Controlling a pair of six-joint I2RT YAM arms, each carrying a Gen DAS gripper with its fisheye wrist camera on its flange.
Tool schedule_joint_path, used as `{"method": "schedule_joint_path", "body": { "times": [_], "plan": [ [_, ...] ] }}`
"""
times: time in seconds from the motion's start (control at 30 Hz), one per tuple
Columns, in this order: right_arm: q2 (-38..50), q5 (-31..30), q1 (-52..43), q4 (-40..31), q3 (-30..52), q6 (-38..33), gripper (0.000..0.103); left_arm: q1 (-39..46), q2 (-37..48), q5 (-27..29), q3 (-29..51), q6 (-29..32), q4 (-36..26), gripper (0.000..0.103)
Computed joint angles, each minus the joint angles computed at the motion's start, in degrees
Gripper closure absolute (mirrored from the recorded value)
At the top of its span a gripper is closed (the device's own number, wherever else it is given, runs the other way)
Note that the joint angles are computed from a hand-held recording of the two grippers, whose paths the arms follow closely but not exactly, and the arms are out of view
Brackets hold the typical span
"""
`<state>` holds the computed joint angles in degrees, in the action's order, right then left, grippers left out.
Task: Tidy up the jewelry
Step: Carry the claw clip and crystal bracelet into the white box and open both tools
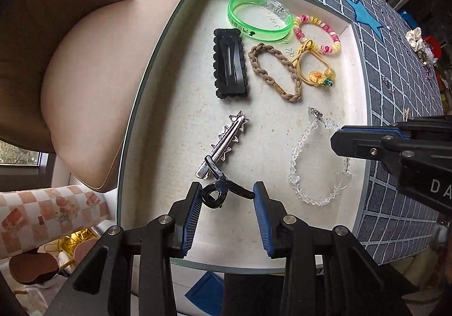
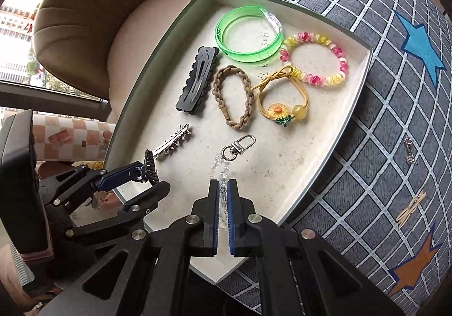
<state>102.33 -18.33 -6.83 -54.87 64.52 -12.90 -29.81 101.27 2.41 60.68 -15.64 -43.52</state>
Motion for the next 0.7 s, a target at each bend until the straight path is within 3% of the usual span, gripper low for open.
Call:
{"method": "schedule_joint_path", "body": {
  "times": [0.7],
  "plan": [
    [8.9, 6.1, -2.7, 4.2, 4.3, 2.0, 0.097, 0.4, 6.9, -6.2, 5.3, 1.4, 1.6, 0.055]
  ]
}}
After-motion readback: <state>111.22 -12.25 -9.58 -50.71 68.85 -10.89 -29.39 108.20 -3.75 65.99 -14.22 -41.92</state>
